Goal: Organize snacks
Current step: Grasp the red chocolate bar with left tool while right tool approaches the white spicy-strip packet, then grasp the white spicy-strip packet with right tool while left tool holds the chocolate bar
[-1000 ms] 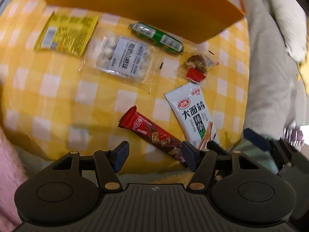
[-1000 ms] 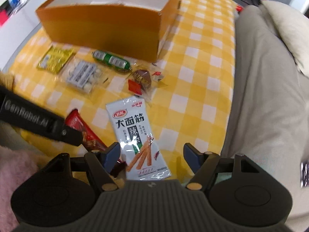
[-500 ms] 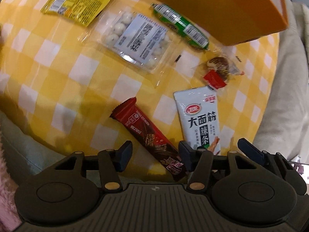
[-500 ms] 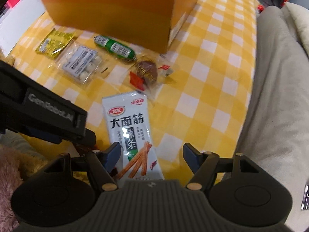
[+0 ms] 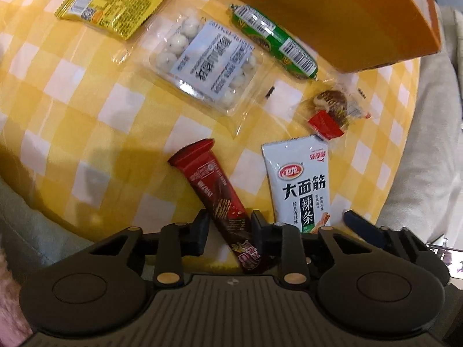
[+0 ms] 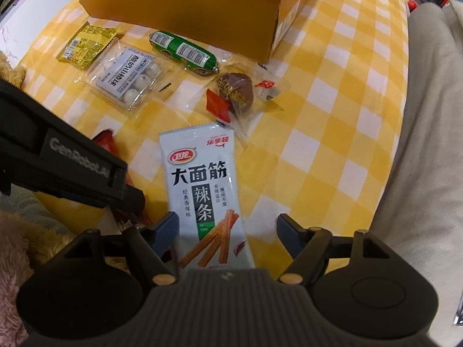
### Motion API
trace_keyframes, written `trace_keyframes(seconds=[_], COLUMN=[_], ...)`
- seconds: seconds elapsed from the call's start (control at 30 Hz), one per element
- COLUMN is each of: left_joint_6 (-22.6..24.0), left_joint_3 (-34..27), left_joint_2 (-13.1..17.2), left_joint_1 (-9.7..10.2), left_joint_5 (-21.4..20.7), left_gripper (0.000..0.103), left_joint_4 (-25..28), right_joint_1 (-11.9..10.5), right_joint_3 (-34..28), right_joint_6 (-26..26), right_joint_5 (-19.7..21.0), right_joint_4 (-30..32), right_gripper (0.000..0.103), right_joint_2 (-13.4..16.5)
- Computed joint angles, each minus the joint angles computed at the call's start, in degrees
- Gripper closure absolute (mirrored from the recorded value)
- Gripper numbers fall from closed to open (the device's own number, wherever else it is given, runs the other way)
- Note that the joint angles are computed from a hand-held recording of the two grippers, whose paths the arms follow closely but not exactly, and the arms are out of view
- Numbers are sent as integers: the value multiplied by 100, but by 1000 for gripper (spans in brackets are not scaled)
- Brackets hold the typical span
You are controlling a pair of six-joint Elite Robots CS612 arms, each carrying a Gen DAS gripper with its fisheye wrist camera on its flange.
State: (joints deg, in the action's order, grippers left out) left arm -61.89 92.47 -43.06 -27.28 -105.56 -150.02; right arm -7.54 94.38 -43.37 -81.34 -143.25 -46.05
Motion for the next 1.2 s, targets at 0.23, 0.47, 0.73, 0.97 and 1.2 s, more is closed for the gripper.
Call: trace_keyframes(seconds=[0.23,0.47,0.73,0.97,1.2], left_joint_6=[1166,2173,2081,1182,605], left_joint_3=[77,64,186,300,216], left_joint_2=[-139,-224,-254,-235,-130], left_joint_1=[97,31,60,135,27], left_joint_5=[131,723,415,-54,68], left_gripper=[93,100,72,41,39], left_joint_4=[103,389,188,-76,-181], right_joint_1=[49,144,174,119,116], right_joint_3=[-52,-68,88,76,36], right_joint_6=[-165,-278,-383,-194,-224], right_joint_5=[-76,-248,-219,-83,-134], right_joint_4=[232,205,-52,-20,45], right_gripper=[33,32,46,54,53], right_joint_2=[18,56,2,-7,8])
